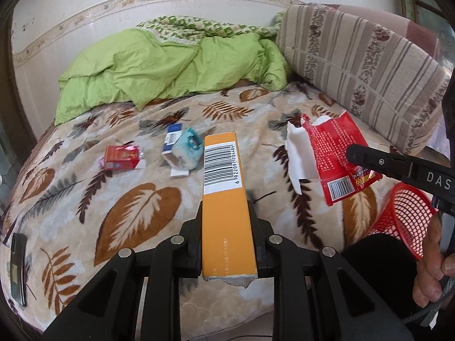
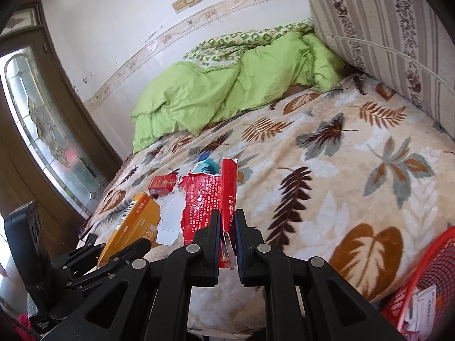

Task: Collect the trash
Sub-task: 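Carry the orange box and snack bag to the red basket and open both tools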

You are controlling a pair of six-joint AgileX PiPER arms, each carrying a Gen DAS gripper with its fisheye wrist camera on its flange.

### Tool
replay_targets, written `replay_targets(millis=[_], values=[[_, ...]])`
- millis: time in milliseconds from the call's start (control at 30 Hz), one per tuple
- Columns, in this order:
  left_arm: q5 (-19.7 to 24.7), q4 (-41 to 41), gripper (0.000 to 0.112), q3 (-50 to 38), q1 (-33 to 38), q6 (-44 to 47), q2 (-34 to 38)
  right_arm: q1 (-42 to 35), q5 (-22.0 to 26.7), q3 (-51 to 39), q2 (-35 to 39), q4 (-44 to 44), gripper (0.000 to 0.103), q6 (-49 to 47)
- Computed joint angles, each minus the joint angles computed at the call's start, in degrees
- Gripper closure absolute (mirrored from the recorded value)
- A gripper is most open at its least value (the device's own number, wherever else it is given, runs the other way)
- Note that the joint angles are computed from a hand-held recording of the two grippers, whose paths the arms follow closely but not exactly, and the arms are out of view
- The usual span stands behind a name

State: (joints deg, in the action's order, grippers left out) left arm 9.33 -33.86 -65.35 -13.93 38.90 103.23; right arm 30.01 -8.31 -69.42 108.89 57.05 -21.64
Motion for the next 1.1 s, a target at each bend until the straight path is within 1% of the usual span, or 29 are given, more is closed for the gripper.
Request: replay_targets(millis=[33, 100, 133, 200, 233, 367, 433, 500, 567, 633, 667, 700, 733, 767, 800, 900, 967, 1033, 1100], values=[[0.8, -3.2, 0.090, -0.2, -0.3, 3.5, -0.5, -0.5, -1.1, 2.5, -1.8, -2.2, 0.093, 2.8], [3.5, -9.2, 0.090, -0.9, -1.3, 10.2, -1.3, -1.4, -2.9, 6.8, -5.2, -2.5, 0.093, 4.2], [6.1, -11.8, 0.090, -1.8, -1.9, 13.3, -1.6, -1.8, -3.9, 9.1, -6.9, -1.8, 0.093, 4.1], [10.0, -14.8, 0.090, -3.4, -3.0, 16.6, -1.7, -2.8, -6.4, 14.2, -10.9, 4.6, 0.093, -0.7], [12.4, -15.2, 0.090, -5.0, -4.1, 16.7, -1.3, -3.4, -7.2, 16.6, -12.7, 6.2, 0.093, -1.6], [18.8, -14.5, 0.090, -10.8, -9.0, 14.8, 1.2, -6.3, -11.0, 27.7, -21.6, 13.9, 0.093, -6.3], [23.0, -13.5, 0.090, -15.1, -11.7, 12.2, 4.0, -8.0, -11.7, 31.7, -25.2, 17.8, 0.093, -9.1], [25.7, -12.3, 0.090, -18.6, -14.1, 9.5, 6.4, -9.4, -13.2, 36.1, -28.6, 21.7, 0.093, -11.9], [28.3, -10.2, 0.090, -23.1, -17.1, 6.0, 9.8, -11.3, -13.3, 39.0, -30.6, 25.8, 0.093, -15.4], [30.4, -8.7, 0.090, -27.3, -19.9, 3.6, 12.9, -13.1, -12.7, 40.7, -31.6, 27.7, 0.090, -17.3], [31.5, -8.4, 0.090, -28.7, -21.0, 3.1, 14.0, -13.3, -13.4, 41.3, -32.0, 30.8, 0.090, -20.0], [32.4, -7.9, 0.086, -29.9, -22.0, 2.5, 15.0, -13.2, -15.3, 41.5, -32.3, 35.2, 0.082, -23.7], [33.0, -6.7, 0.079, -31.0, -23.0, 1.3, 15.9, -13.2, -16.3, 41.7, -32.7, 37.3, 0.076, -25.4], [32.5, -5.6, 0.061, -31.3, -24.1, 0.0, 16.2, -13.9, -16.3, 42.7, -33.7, 37.1, 0.067, -25.2], [31.5, -5.9, 0.056, -30.7, -24.5, 0.3, 16.0, -14.6, -16.1, 43.5, -34.7, 36.6, 0.063, -24.9], [29.5, -5.2, 0.056, -29.0, -24.8, 0.7, 14.9, -15.7, -16.3, 43.5, -35.9, 38.9, 0.063, -27.8], [28.7, -5.7, 0.056, -27.5, -23.6, 0.8, 14.0, -16.7, -14.9, 43.0, -35.6, 37.5, 0.063, -27.5], [28.5, -6.2, 0.056, -26.3, -21.8, 0.7, 13.1, -16.0, -14.3, 41.9, -33.9, 35.0, 0.063, -25.1], [27.2, -6.1, 0.056, -24.2, -19.8, 0.7, 11.5, -15.3, -13.4, 39.7, -31.3, 32.7, 0.060, -22.7]])
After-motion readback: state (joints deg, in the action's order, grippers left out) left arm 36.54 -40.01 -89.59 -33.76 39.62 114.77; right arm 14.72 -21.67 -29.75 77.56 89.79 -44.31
